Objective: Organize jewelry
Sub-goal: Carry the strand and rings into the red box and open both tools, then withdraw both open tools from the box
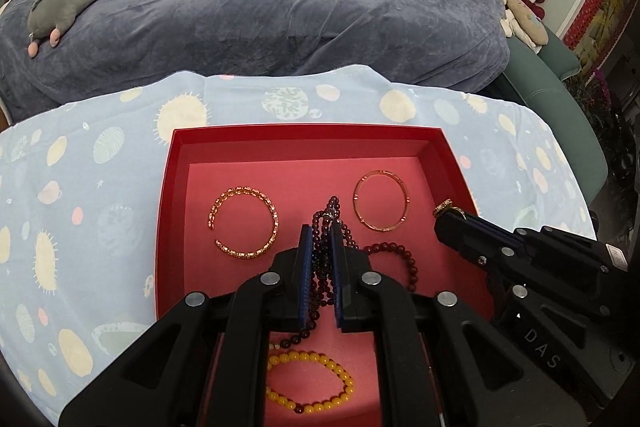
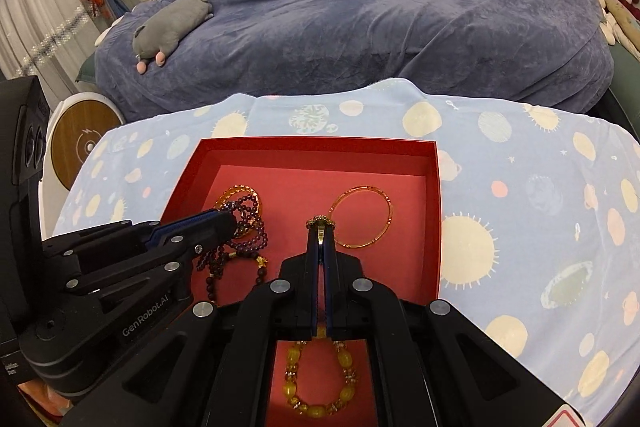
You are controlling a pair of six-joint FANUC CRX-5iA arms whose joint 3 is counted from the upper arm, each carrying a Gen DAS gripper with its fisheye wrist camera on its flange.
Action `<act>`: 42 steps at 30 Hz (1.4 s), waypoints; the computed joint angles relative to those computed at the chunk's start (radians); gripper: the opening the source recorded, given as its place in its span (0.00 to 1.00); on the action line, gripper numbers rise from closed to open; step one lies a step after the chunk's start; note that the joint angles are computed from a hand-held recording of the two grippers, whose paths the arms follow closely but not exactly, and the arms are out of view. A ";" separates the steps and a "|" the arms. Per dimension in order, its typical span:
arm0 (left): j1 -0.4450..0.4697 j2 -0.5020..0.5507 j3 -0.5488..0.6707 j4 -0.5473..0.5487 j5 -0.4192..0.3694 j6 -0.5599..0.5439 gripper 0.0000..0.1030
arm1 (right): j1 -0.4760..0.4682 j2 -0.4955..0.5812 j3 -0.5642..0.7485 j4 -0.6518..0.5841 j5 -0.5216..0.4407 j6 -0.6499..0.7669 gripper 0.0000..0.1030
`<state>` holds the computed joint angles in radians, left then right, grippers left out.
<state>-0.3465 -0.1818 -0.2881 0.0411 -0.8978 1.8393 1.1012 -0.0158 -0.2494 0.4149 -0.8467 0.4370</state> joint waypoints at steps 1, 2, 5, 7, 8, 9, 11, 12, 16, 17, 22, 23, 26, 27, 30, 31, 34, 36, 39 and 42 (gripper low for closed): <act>0.003 0.008 -0.002 0.003 0.003 0.001 0.08 | -0.006 0.009 0.004 -0.007 0.004 0.008 0.02; 0.005 0.016 -0.002 0.002 0.003 0.002 0.08 | -0.011 0.017 0.009 -0.015 0.007 0.015 0.02; 0.010 0.035 0.000 -0.002 0.006 0.001 0.08 | -0.022 0.035 0.017 -0.031 0.012 0.036 0.02; 0.004 0.046 0.008 -0.017 0.004 0.009 0.08 | -0.024 0.047 0.023 -0.037 0.007 0.043 0.02; 0.000 0.052 0.013 -0.027 0.000 0.016 0.09 | -0.028 0.050 0.026 -0.049 0.010 0.051 0.02; -0.003 0.057 0.017 -0.036 -0.002 0.022 0.09 | -0.030 0.052 0.026 -0.055 0.014 0.054 0.02; -0.003 0.062 0.019 -0.039 -0.002 0.030 0.09 | -0.028 0.054 0.022 -0.040 0.013 0.037 0.03; -0.002 0.062 0.017 -0.038 0.001 0.031 0.09 | -0.027 0.053 0.019 -0.033 0.015 0.029 0.05; -0.020 0.060 0.028 -0.081 0.006 0.054 0.14 | -0.024 0.053 0.017 -0.023 0.012 0.020 0.09; -0.023 0.058 0.030 -0.084 0.007 0.052 0.18 | -0.021 0.050 0.015 -0.017 0.010 0.015 0.10; -0.034 0.038 0.041 -0.114 -0.009 0.080 0.26 | -0.003 0.021 -0.009 0.037 -0.002 -0.044 0.27; -0.038 0.032 0.043 -0.119 -0.015 0.090 0.26 | 0.002 0.013 -0.016 0.050 -0.005 -0.057 0.28; -0.047 0.008 0.045 -0.138 -0.027 0.112 0.29 | 0.016 -0.011 -0.027 0.072 -0.022 -0.077 0.31; -0.052 0.000 0.047 -0.143 -0.032 0.114 0.29 | 0.022 -0.020 -0.031 0.078 -0.028 -0.083 0.32; -0.070 -0.024 0.053 -0.163 -0.055 0.133 0.31 | 0.045 -0.047 -0.043 0.097 -0.048 -0.107 0.32; -0.076 -0.034 0.052 -0.167 -0.060 0.139 0.31 | 0.053 -0.058 -0.048 0.102 -0.054 -0.116 0.33; -0.098 -0.059 0.057 -0.190 -0.083 0.161 0.31 | 0.083 -0.085 -0.063 0.120 -0.076 -0.147 0.35; -0.115 -0.075 0.061 -0.207 -0.102 0.172 0.31 | 0.107 -0.104 -0.073 0.135 -0.095 -0.172 0.35; -0.137 -0.105 0.058 -0.221 -0.124 0.188 0.31 | 0.145 -0.135 -0.090 0.154 -0.118 -0.210 0.35; -0.155 -0.137 0.050 -0.227 -0.145 0.209 0.31 | 0.186 -0.162 -0.104 0.172 -0.146 -0.247 0.35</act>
<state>-0.5020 -0.3192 -0.2378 -0.1857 -1.0428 2.0482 1.2874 -0.1774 -0.3530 0.5868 -0.9931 0.1902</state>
